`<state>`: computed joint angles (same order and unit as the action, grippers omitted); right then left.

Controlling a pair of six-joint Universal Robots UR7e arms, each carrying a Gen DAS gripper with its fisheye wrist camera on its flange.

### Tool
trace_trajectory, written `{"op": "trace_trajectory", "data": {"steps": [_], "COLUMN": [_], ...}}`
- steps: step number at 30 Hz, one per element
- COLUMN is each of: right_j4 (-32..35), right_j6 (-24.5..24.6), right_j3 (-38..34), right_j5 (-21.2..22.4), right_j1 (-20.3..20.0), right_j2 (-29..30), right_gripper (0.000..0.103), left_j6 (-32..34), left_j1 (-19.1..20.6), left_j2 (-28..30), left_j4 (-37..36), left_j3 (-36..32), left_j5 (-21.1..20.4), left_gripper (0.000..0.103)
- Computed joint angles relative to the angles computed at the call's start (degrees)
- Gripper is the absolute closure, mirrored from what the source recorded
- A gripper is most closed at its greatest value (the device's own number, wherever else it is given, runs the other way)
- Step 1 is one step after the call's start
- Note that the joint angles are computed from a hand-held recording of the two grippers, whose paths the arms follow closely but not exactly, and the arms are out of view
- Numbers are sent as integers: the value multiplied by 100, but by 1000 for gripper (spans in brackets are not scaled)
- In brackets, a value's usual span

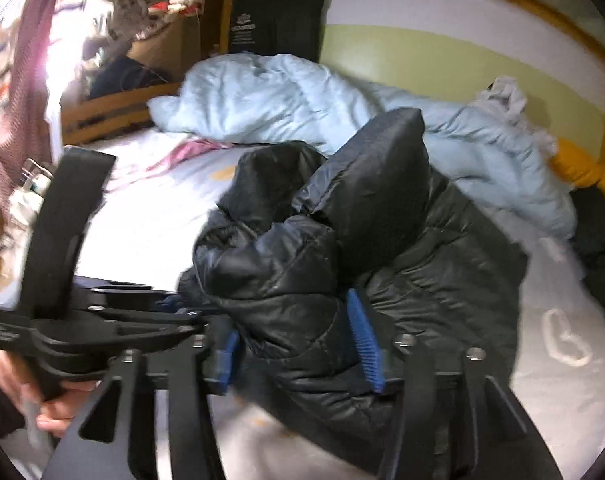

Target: Fold large clothes

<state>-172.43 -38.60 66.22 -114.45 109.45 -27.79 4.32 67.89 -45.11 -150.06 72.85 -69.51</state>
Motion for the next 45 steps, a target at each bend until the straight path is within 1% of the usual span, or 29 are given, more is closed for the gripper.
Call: {"op": "trace_trajectory", "data": {"steps": [1,2,3,5,6,9,10,11,12,14,15,17,19,20,21,22,23,24,27,30,33,34,35,36,38,39,40,41,45], "right_j4": [150,283,256,203,129,-548,-721,-1028,-1257,-1497,-1397,-817,123,670,1270,1779,2049,2078,1644,1501,1496,1518,1537,1558,1544,1563,1553,1547,1539], "right_j6": [225,519,753,972,1012,1116,1130,1061,929,669,625,842,1368,1708,2028,2258,2364,2356,1957,1797,1896,1934,1945,1943,1901,1884,1852,1832,1742], "right_j3": [72,174,280,412,502,896,933,919,801,512,319,68,-103,-120,-150,-222,-277,-313,-311,-238,-120,-135,-134,-152,-188,-240,-259,-266,-238], "right_j5": [289,660,939,1180,1243,1285,1165,804,292,-551,-975,-1352,-1385,-1183,-823,-524,-385,-391,-789,-834,-696,-669,-637,-625,-642,-670,-690,-695,-738], "right_j1": [-51,-121,-173,-223,-237,-274,-258,-217,-153,-102,-108,-189,-313,-403,-522,-616,-658,-666,-561,-528,-572,-562,-577,-586,-585,-567,-561,-561,-492], "right_j2": [-105,-248,-362,-523,-615,-895,-923,-899,-806,-622,-536,-506,-556,-628,-692,-708,-699,-641,-443,-417,-507,-497,-512,-512,-487,-449,-428,-421,-420], "right_gripper": [19,14,13,13,13,13,13,13,13,13,13,13,13,13,13,13,13,13,10,9,9,9,9,9,9,9,9,9,9], "left_j6": [1,14,15,11,-2,15,34,47,53,74,90,95,100,92,92,90,89,94,102,46,42,76,185,420,1242,1666,2046,2247,2374], "left_j1": [-3,-8,-19,-17,-20,-29,-35,-42,-46,-56,-51,-55,-56,-58,-59,-64,-71,-71,-73,-60,-77,-106,-176,-238,-463,-548,-599,-626,-633], "left_j2": [7,15,9,23,25,41,38,39,43,50,43,37,39,44,29,28,33,39,45,57,61,51,37,38,69,99,99,30,-413], "left_j4": [2,-8,-38,-41,-45,-62,-79,-96,-115,-138,-136,-125,-116,-115,-113,-114,-115,-103,-49,6,-5,-104,-363,-834,-2034,-2633,-3233,-3629,-4030], "left_j3": [-10,-16,16,5,8,2,15,26,35,45,50,58,51,47,67,72,73,63,44,1,-9,32,124,270,542,622,719,829,1305], "left_j5": [18,51,77,105,114,167,194,219,237,280,284,302,319,328,334,355,395,416,485,454,538,657,926,1183,1953,2166,2184,2027,973], "left_gripper": [83,83,83,83,82,81,81,80,80,80,80,79,79,79,79,79,78,78,77,76,71,71,71,70,64,61,60,60,52]}}
